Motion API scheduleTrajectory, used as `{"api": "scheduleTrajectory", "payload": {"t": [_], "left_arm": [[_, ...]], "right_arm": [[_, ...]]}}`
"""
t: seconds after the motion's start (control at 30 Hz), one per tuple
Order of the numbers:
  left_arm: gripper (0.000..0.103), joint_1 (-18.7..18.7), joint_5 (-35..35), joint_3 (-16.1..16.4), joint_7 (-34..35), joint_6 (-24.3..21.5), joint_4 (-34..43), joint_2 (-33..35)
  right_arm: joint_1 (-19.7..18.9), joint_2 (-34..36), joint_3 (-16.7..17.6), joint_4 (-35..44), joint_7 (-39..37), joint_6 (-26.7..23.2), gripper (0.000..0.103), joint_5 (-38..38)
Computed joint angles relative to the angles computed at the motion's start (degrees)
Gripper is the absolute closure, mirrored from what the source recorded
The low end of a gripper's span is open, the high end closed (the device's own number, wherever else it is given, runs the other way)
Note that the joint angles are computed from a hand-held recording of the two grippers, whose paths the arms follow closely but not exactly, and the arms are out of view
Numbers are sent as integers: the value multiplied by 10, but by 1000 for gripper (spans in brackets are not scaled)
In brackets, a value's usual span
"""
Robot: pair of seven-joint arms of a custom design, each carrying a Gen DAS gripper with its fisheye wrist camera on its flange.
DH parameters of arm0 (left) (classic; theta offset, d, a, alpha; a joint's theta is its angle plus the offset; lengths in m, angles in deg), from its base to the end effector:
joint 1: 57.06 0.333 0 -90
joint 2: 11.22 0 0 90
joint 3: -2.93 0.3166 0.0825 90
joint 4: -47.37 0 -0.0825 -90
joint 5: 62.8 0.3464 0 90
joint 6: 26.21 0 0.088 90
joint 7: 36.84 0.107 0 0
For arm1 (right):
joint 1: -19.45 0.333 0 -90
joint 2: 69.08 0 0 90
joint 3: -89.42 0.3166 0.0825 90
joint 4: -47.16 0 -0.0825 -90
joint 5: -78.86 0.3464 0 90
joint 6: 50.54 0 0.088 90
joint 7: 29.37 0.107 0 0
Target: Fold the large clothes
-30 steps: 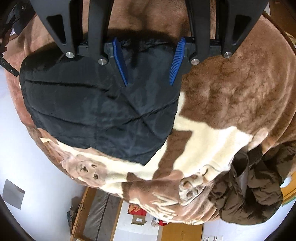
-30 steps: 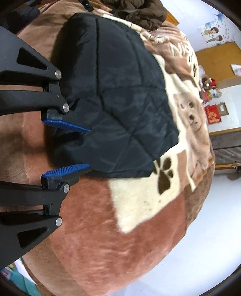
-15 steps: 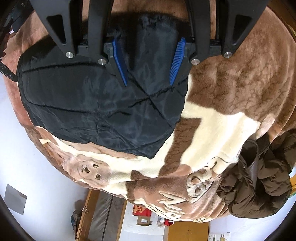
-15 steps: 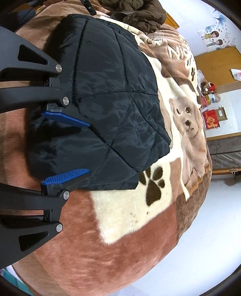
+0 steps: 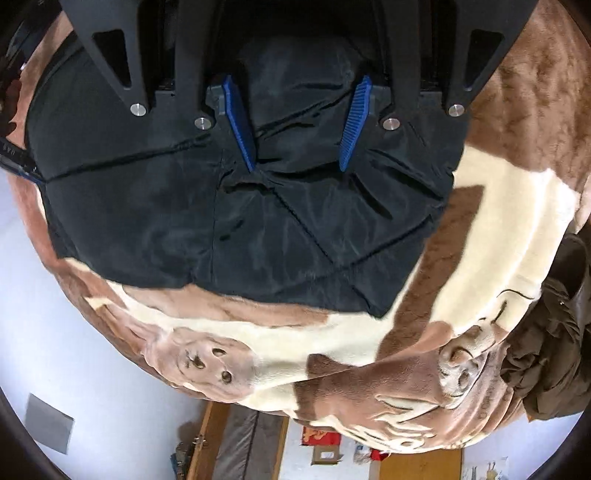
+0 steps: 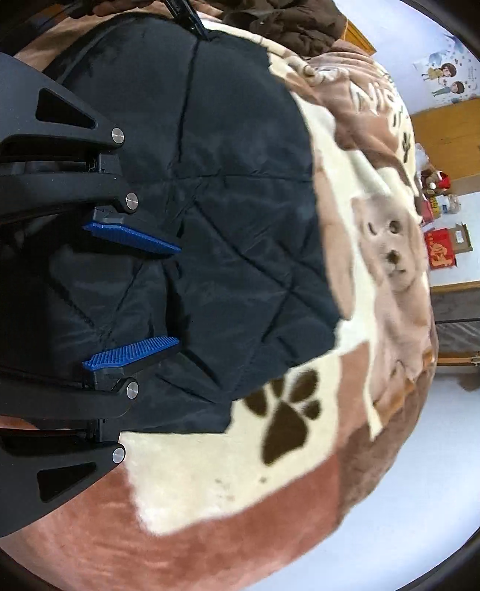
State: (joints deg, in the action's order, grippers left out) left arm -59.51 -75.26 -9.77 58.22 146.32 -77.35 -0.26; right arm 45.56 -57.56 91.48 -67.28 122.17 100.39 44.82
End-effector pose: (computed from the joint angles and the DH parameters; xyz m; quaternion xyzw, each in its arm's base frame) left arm 0.5607 -0.1299 0.4058 -0.6252 0.7112 -0.2838 0.1508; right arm 0.5187 0.2924 0.4270 -0.6350 0.7192 -0.1914 0.2070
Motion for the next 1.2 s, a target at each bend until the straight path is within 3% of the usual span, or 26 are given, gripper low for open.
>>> {"api": "scheduleTrajectory", "payload": {"t": [0.17,0.3,0.37,0.4,0.47,0.6,0.7,0.83,0.93,1.1,1.2], "left_arm": [[54,20,-45,-31,50,26,-30,-7],[54,17,-55,-19,47,-21,-9,-22],[54,35,-121,-39,109,-19,0,-30],[54,29,-119,-30,111,-13,7,-31],[54,-3,-38,18,45,-8,30,-18],[54,-13,32,54,-35,-66,120,49],[52,3,38,41,-45,-86,148,89],[51,5,51,34,-49,-37,125,97],[50,-2,70,40,-64,-24,124,104],[51,-18,113,61,-97,-59,133,87],[51,31,65,12,-42,-15,72,31]], "right_arm": [[0,-6,2,-18,-4,3,57,3],[-3,-24,5,-8,-7,-13,57,12],[-7,-35,0,-11,11,9,57,-12],[-12,-35,0,-5,11,12,57,-13],[-21,-25,1,15,-2,9,57,-1],[-32,24,-4,73,-40,-9,57,35],[-40,58,-3,97,-95,-41,57,85],[-27,59,-26,65,-79,-11,57,70],[-20,63,-32,68,-72,-17,57,60],[-9,29,-36,57,-37,-31,57,39],[-7,-30,-31,0,7,14,57,-17]]}}
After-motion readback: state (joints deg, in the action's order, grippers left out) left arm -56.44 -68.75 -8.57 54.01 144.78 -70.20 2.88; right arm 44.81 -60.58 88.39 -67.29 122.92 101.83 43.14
